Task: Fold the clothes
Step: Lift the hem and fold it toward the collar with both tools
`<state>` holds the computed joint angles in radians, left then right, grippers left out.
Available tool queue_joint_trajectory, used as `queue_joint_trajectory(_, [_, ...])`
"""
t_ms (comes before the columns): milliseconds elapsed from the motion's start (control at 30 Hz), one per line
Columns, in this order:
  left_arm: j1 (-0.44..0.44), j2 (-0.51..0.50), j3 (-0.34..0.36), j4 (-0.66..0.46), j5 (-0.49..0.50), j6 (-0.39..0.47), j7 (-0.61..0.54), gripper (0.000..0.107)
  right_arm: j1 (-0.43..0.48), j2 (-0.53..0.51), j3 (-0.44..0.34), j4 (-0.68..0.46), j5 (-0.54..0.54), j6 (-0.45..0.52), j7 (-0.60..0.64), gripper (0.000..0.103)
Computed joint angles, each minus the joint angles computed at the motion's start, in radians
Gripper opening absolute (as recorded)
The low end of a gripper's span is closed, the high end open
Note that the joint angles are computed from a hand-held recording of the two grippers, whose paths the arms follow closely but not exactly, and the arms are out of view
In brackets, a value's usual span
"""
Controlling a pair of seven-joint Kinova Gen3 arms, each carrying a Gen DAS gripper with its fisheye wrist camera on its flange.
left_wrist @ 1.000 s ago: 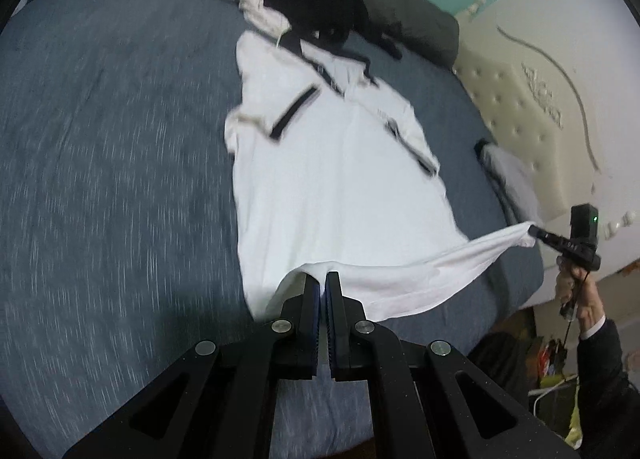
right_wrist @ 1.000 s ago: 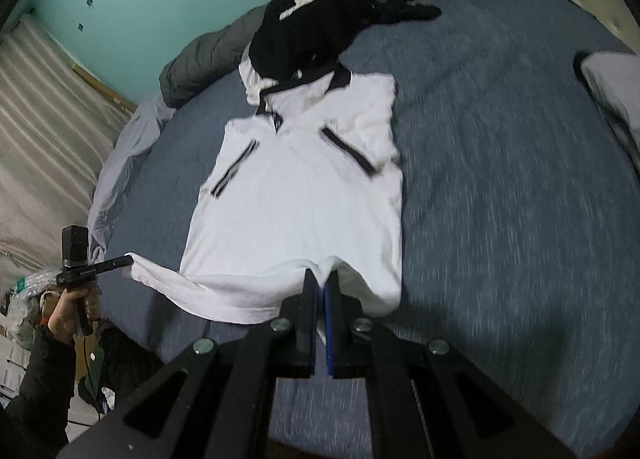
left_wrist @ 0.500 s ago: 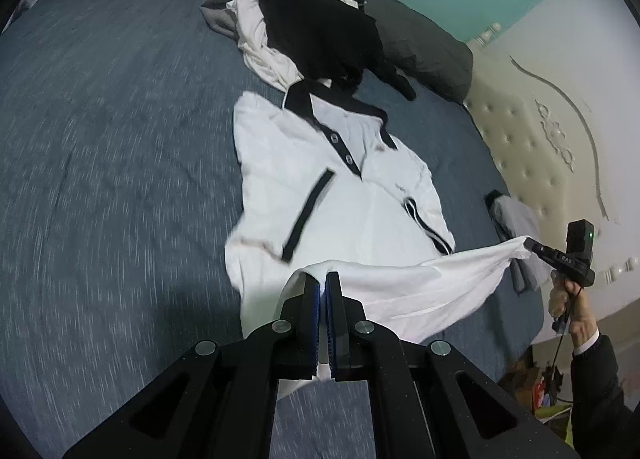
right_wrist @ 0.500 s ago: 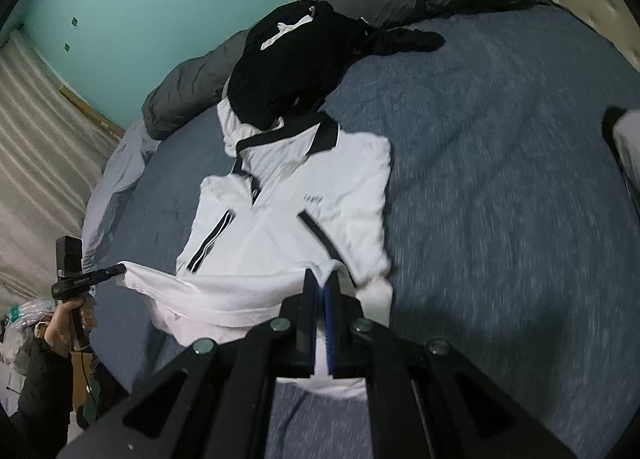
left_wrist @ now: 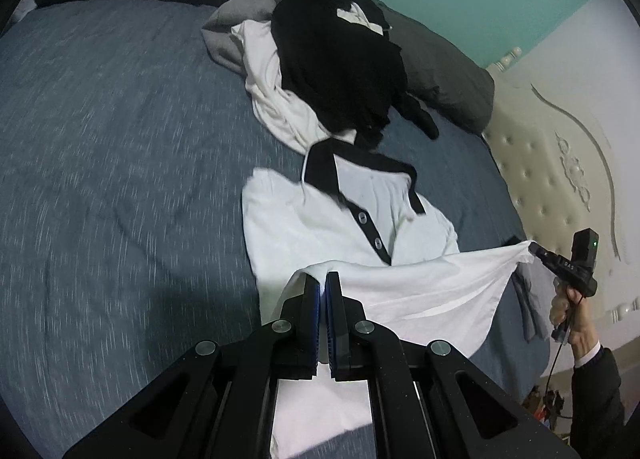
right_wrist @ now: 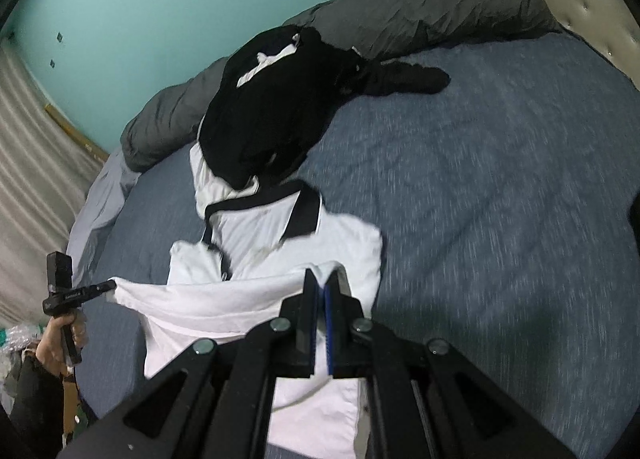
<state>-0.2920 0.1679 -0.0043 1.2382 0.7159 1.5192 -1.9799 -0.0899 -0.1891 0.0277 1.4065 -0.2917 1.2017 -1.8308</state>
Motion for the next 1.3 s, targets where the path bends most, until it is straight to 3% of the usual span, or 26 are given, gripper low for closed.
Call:
queue_joint_trajectory(500, [0.057, 0.227, 0.086, -0.185, -0.080, -0.117, 0.127, 0.003, 0.029, 0.227, -0.025, -0.084, 0.063, -0.105, -0.008, 0.002])
queue_joint_trajectory(900, [0.034, 0.333, 0.134, -0.115, -0.062, -0.254, 0.142, 0.003, 0.065, 0.339, -0.038, 0.009, 0.023, -0.227, 0.006, 0.003])
queue_joint_trajectory(1033, [0.022, 0.326, 0.143, -0.073, -0.049, -0.281, 0.111, 0.003, 0.097, 0.334, -0.052, 0.069, -0.029, -0.271, 0.057, 0.003])
queue_joint_trajectory(1100, [0.010, 0.305, 0.144, -0.050, -0.036, -0.300, 0.085, 0.003, 0.084, 0.293, -0.038, 0.122, -0.005, -0.340, 0.043, 0.007])
queue_joint_trajectory(1167, [0.019, 0.262, 0.125, -0.024, -0.059, -0.344, 0.072, 0.015, 0.052, 0.252, -0.021, 0.158, 0.052, -0.383, 0.013, 0.018])
queue_joint_trajectory(1300, [0.015, 0.194, 0.112, 0.009, -0.079, -0.359, 0.007, 0.017, 0.043, 0.174, -0.046, 0.211, 0.069, -0.438, 0.087, 0.020])
